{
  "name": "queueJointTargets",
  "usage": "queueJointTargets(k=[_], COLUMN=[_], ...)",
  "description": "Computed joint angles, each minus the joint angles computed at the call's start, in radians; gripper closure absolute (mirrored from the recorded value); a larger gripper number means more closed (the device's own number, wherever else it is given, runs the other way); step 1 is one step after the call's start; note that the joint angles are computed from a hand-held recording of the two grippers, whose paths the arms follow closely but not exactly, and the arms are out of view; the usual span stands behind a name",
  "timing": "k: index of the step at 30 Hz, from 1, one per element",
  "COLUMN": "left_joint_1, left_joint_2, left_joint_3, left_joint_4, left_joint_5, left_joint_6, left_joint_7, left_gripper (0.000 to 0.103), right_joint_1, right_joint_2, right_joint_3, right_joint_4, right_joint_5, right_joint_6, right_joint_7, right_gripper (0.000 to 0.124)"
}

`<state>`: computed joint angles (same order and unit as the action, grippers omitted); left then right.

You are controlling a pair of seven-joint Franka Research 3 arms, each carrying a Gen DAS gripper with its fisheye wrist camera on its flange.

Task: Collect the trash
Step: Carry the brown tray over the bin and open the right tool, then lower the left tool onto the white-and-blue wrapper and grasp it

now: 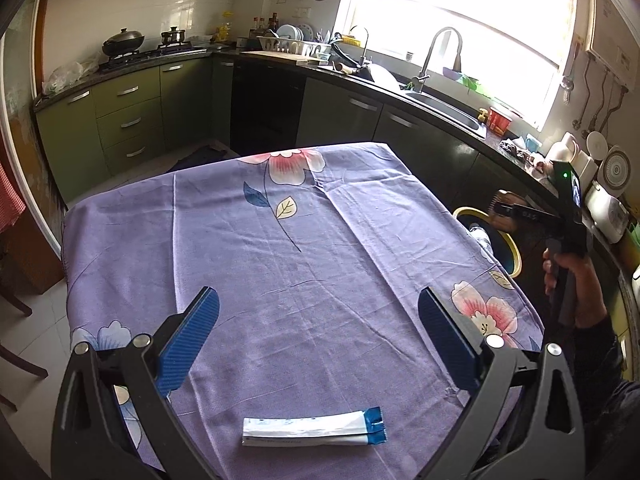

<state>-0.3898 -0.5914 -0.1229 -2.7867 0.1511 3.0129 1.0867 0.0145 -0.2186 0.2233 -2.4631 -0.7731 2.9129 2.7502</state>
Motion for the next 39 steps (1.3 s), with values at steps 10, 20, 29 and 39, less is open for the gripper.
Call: queueJointTargets(k=[10,20,29,39], left_joint_1=[0.016,0.028,0.018,-0.003], left_joint_2=[0.077,0.102,0.120,0.070], left_joint_3=[-0.061,-0.093,-0.094,-0.090], left_joint_4=[0.073,0.119,0.133,0.091], left_joint_5=[0.024,0.064,0.066,0.034], left_joint_6=[-0.017,-0.058,-0.063,-0.156], left_joint_7=[-0.041,-0.074,-0.074,-0.102], left_gripper=[0.008,0.008,0.008,0.008], right_joint_1=[-0.078,-0.034,-0.026,0.060], right_joint_2=[0.096,0.197,0.039,-0.152], right_joint_3=[-0.155,-0.246,-0.191,-0.124], right_joint_4=[-0.005,0.085,-0.053,-0.200], right_joint_5=[0.156,0.091,0.187,0.383], right_joint_6=[-0.041,-0.070,0.029,0.106], right_joint_7=[-0.195,-0.172,-0.243,-0.463], right_gripper=[0.057,0.043,0.043,0.042])
